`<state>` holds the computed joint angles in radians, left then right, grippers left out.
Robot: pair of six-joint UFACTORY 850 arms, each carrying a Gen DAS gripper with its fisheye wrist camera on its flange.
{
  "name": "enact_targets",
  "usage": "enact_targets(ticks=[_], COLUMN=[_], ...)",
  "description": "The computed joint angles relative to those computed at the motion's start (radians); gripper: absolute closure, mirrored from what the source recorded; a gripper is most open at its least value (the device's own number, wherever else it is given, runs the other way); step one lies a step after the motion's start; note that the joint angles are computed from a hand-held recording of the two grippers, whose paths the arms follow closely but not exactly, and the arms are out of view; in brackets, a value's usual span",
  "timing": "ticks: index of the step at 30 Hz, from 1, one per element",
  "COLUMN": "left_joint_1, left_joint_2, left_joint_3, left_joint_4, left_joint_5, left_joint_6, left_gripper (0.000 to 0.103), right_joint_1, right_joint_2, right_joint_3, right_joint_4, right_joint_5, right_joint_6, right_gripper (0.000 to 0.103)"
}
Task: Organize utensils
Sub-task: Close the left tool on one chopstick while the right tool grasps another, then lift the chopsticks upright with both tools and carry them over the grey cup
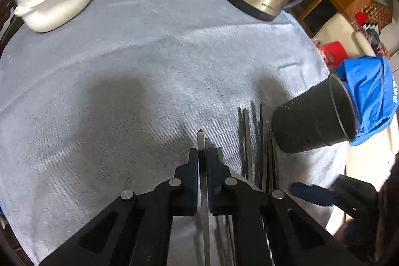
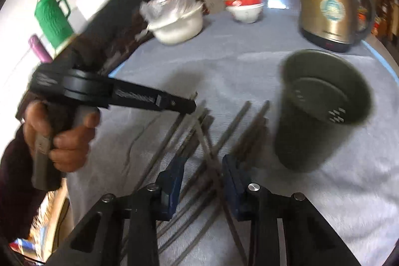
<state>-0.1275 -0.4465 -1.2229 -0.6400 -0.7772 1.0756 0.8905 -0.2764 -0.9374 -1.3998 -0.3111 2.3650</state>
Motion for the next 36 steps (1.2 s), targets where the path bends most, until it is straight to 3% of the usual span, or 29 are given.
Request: enact_targets(ticks=[3,7,9,10,11,12,20,25,36], left_joint_1=[0.025,0.045,0.054,0.056,0.058,0.059,0.095,0.124,0.146], left_joint_2=[0.006,0.017,0.024,0.029,0.040,0.048,0.169,0.281,0.488], left_joint_3=[-0.004,-0.001,-0.002,0.000,0.005,0.009,0.072,0.122,0.176], left_joint_4=[-0.009,-0.022,-0.035,-0.040,-0.046,-0.051,-0.140,-0.227,-0.404], left_joint_5=[-0.014,-0.025,-0.038,-0.041,-0.044,-0.045,-0.055,-0.076,-0.133], left_joint_6=[0.029,0.048,0.061,0.066,0.071,0.074,0.148,0.231,0.356], left_gripper=[0.097,0.097,0.097,0.097,0.097,0.097,0.097,0.097,0.097], right_joint_1=[-0.021,-0.044,-0.058,-0.064,-0.066,-0.068,-0.037,0.037,0.229], right_joint_2=[-0.057,-0.113,-0.129,-0.130,-0.130,-0.130,-0.002,0.129,0.333], right_joint_3=[-0.062,-0.120,-0.131,-0.136,-0.139,-0.142,-0.035,0.046,0.138], right_joint_4=[0.171,0.413,0.426,0.461,0.485,0.496,0.103,-0.077,-0.177], right_joint_5=[0.030,0.013,0.010,0.009,0.006,0.001,-0.040,-0.203,-0.758], right_joint_6=[-0.213,-0.475,-0.507,-0.548,-0.573,-0.587,-0.116,0.107,0.322], right_gripper=[0.070,0.070,0.071,0.077,0.091,0.095,0.097,0.097,0.097])
